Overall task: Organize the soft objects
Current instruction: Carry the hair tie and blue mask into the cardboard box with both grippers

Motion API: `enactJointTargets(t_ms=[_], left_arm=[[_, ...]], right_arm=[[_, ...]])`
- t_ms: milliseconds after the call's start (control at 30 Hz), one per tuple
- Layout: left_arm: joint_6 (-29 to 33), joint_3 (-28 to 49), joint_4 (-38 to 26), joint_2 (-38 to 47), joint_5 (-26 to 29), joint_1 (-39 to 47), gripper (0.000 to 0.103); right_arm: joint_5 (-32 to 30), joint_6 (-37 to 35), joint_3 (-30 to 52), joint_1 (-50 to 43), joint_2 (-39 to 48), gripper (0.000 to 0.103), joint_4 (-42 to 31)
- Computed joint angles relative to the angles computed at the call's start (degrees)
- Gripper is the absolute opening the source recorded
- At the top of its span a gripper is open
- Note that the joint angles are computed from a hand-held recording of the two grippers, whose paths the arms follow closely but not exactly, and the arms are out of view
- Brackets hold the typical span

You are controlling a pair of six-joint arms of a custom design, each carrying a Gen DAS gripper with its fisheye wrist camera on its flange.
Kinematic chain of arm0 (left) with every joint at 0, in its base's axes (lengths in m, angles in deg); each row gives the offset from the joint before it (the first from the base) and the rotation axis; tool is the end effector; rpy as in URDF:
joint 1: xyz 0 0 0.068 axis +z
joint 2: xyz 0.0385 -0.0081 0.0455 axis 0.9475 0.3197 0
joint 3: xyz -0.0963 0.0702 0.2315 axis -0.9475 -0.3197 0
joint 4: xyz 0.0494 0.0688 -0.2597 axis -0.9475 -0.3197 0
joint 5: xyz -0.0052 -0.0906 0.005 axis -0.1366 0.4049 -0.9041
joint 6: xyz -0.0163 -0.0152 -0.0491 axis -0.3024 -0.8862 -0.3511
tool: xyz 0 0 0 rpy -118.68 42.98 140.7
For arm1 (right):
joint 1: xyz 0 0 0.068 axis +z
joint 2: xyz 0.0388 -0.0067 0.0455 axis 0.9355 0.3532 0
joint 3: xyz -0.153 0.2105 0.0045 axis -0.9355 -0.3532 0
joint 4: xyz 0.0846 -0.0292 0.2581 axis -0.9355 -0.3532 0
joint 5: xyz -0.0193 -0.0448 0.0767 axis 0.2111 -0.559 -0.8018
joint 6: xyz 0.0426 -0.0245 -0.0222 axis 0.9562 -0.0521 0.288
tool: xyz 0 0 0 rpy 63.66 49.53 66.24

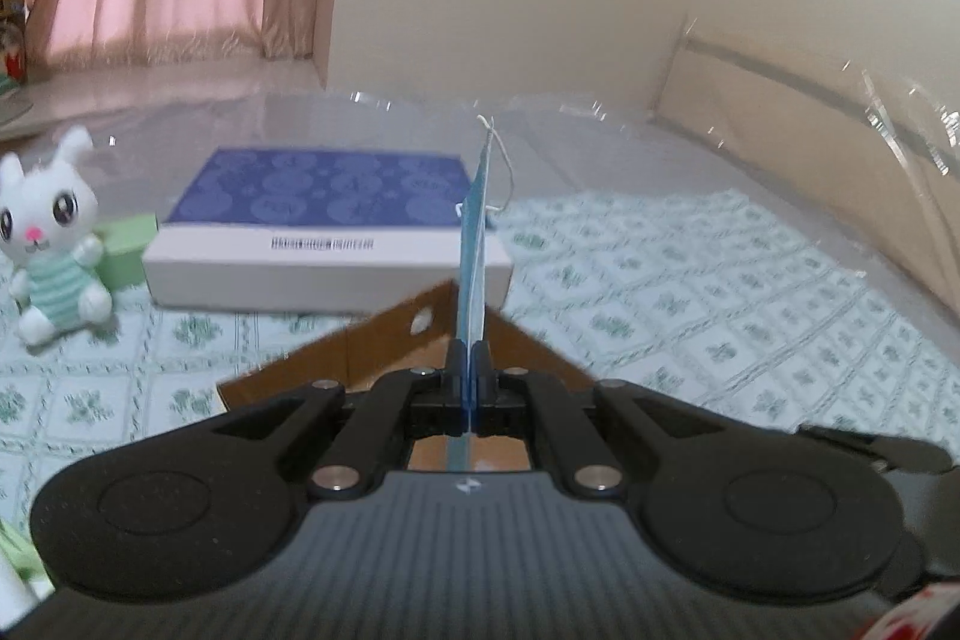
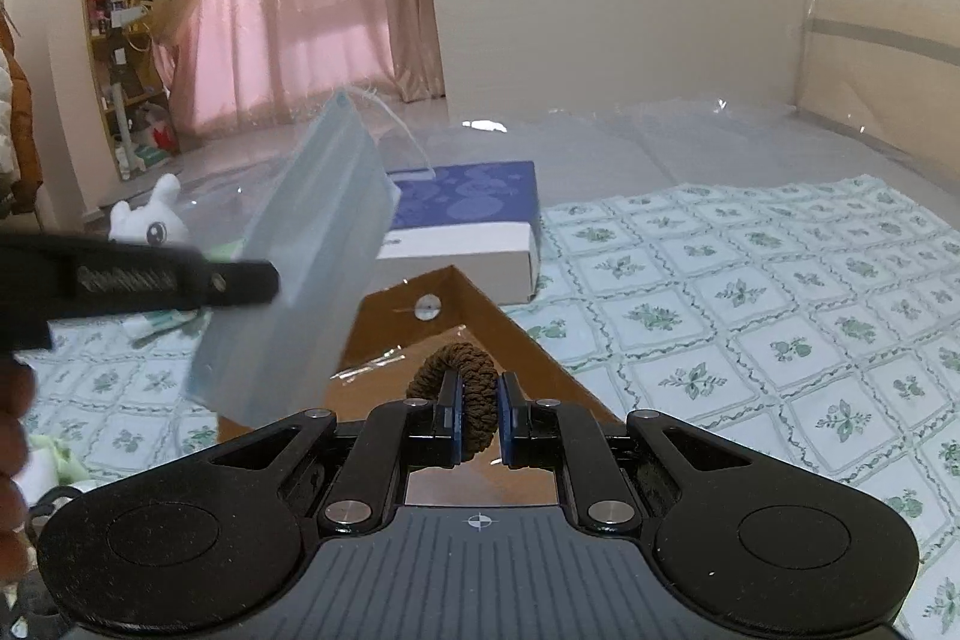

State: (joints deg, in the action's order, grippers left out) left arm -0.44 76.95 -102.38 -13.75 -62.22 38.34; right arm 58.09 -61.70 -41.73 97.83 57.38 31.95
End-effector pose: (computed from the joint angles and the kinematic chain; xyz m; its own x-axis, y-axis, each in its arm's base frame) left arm 0.1893 -0.1034 0.2055 -0.5262 -0.1652 -0.8342 -0.0887 0.9863 -0.1393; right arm 0.2000 0.1109 0.1745 -0.5198 -0.1077 -0.8475 -0.4429 0.8823 0.1595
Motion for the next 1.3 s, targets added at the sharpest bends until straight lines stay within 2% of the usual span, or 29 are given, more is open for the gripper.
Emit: enactJointTargets(t_ms=[167,300,433,467,567,700,767,867,933,1033,1133,1233,1300], left_arm=[[0.0,-1.4,2.7,8.5,1.0,2.7,0.002],[2.1,0.9,0.5,16.6,-0.7,3.1,0.002],[5.8,1.7,2.0,21.5,2.5,3.6,0.003],[5.9,1.4,2.8,21.5,4.7,4.1,0.004],[5.2,-0.5,5.6,19.8,11.6,6.7,0.017],[4.9,-1.9,5.6,16.8,11.8,7.6,0.032],[5.4,-2.4,4.2,14.3,11.9,7.8,0.032],[6.5,-2.7,2.7,11.4,12.8,8.1,0.041],[6.1,-2.3,2.1,10.7,12.0,7.4,0.041],[5.7,-2.2,1.8,9.6,14.0,7.8,0.043],[5.6,-1.6,0.8,9.8,11.4,6.4,0.043],[5.8,-1.5,-0.1,9.3,11.2,6.4,0.043],[5.7,-1.7,-0.8,8.8,11.3,6.6,0.043]], right_arm=[[-1.0,-0.3,0.9,-0.2,5.4,0.011,2.4],[-0.7,0.1,1.3,0.7,8.6,0.011,3.5],[-0.6,0.6,1.5,0.7,11.1,0.011,4.8],[-0.6,0.7,1.5,0.5,11.4,0.011,4.8],[-0.9,0.8,1.5,-0.5,12.0,0.011,4.9],[-1.0,1.1,1.0,-1.2,11.6,0.012,4.5],[-1.2,1.3,1.0,-1.6,11.6,0.012,4.6],[-1.5,1.7,0.9,-2.0,11.4,0.012,4.5],[-1.4,2.0,0.8,-2.1,11.0,0.012,4.3],[-1.4,2.1,0.7,-2.2,10.1,0.012,3.6],[-1.1,2.2,0.9,-1.9,10.0,0.012,3.3],[-2.5,2.8,0.3,-2.4,9.7,0.012,4.7],[-2.6,3.3,1.3,-2.1,10.1,0.025,3.4]])
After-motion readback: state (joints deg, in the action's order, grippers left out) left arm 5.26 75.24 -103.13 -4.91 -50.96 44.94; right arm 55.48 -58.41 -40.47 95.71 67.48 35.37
